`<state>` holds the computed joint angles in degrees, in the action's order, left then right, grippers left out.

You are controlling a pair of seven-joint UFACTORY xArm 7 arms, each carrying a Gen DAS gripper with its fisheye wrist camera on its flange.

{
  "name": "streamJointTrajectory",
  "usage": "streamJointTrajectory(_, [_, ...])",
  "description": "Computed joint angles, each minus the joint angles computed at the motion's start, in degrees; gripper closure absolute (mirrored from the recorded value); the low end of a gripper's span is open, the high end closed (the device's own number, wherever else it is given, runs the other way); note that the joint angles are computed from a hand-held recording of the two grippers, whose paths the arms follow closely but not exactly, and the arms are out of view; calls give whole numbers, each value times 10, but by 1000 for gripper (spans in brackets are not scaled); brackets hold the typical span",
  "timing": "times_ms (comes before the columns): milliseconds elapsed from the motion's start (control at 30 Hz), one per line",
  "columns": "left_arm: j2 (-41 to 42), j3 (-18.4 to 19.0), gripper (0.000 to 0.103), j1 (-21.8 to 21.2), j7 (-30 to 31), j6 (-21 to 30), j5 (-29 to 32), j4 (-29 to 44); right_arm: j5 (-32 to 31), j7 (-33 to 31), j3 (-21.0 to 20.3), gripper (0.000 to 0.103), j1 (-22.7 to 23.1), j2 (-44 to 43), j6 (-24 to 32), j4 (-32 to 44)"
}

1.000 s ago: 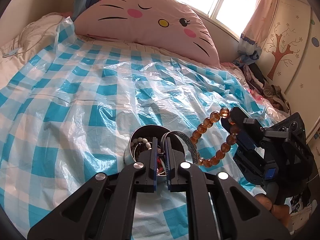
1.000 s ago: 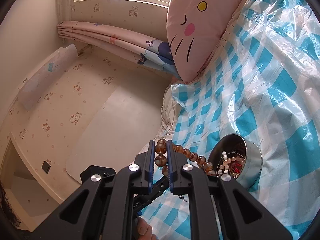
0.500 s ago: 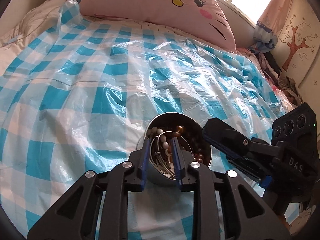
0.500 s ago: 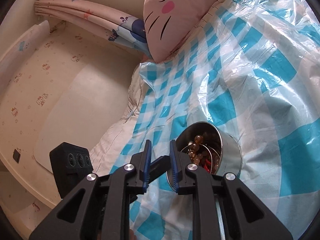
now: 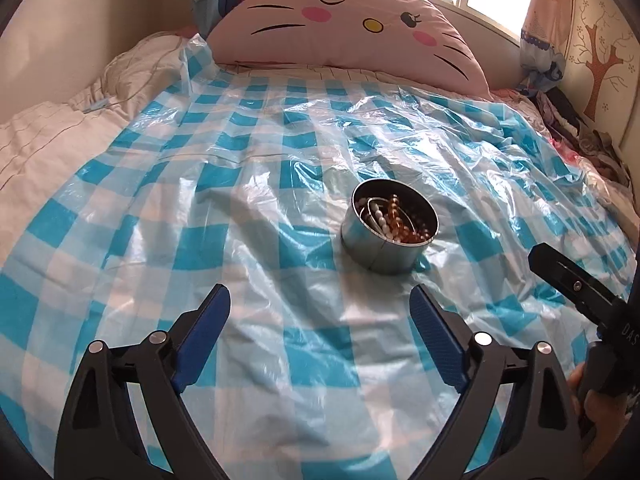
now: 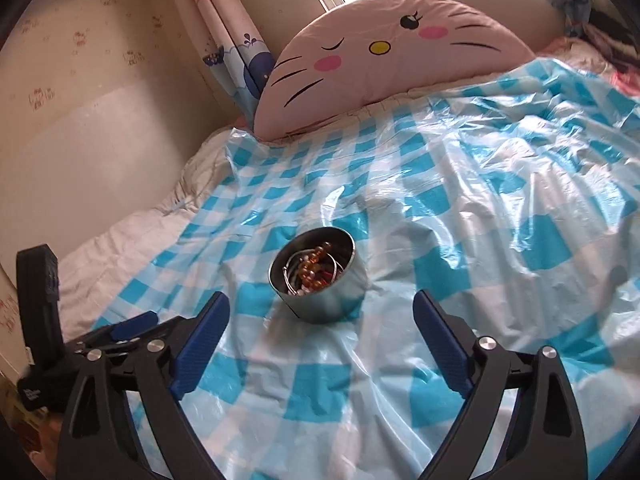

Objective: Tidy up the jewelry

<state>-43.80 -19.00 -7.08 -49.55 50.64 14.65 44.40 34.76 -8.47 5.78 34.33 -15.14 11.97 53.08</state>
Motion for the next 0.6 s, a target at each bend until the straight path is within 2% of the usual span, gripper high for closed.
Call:
streamJointTrajectory(167, [-62,-26,8,-31,-21,50,-24,-18,-164,151,79,8,-98,-96,44,-68])
streamJointTrajectory(333, [-75,-65,8,-38,-30,85,-16,-5,-254,216,97,7,-117,-173,115,-103])
streamJointTrajectory(500, [-65,-97,8,-34,-39,101,12,15,-295,259,100,7,-120,-208,120,-126])
streamJointTrajectory(600, [-58,-100,8,-37,-39,105,19,21,-319,274,106,7,-123,-200,135,-116])
